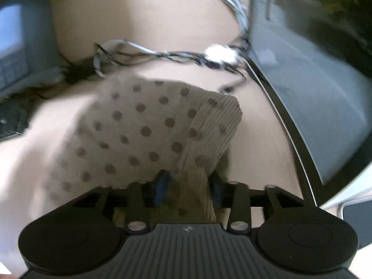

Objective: Fold clothes

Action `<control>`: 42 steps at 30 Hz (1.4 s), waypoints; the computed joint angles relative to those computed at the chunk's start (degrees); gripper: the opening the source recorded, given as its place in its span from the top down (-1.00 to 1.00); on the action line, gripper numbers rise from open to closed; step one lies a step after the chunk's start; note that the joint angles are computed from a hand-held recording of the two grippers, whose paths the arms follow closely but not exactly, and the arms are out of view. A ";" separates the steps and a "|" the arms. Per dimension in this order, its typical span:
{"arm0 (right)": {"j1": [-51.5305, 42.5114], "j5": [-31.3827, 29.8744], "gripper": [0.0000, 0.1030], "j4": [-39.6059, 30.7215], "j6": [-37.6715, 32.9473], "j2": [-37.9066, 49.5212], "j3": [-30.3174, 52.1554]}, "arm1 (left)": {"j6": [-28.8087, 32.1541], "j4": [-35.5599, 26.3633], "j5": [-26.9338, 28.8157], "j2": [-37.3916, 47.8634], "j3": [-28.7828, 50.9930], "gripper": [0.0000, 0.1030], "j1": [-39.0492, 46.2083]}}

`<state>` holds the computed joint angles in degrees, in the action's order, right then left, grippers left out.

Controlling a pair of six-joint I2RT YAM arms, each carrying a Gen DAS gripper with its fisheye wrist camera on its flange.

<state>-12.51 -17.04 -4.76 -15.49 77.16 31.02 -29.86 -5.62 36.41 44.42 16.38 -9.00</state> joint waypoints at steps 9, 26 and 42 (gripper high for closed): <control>-1.14 0.37 -0.44 14.61 -13.15 2.06 -6.28 | -3.05 15.76 -24.83 38.22 16.70 -1.00 -23.50; 16.82 -2.71 -0.32 18.48 -15.82 13.26 2.23 | -8.18 -7.19 -29.91 -2.11 0.37 -1.00 -18.38; 9.47 -7.76 -0.60 5.14 -12.70 -0.76 0.48 | 1.81 7.77 -33.62 38.42 20.74 -1.00 -13.81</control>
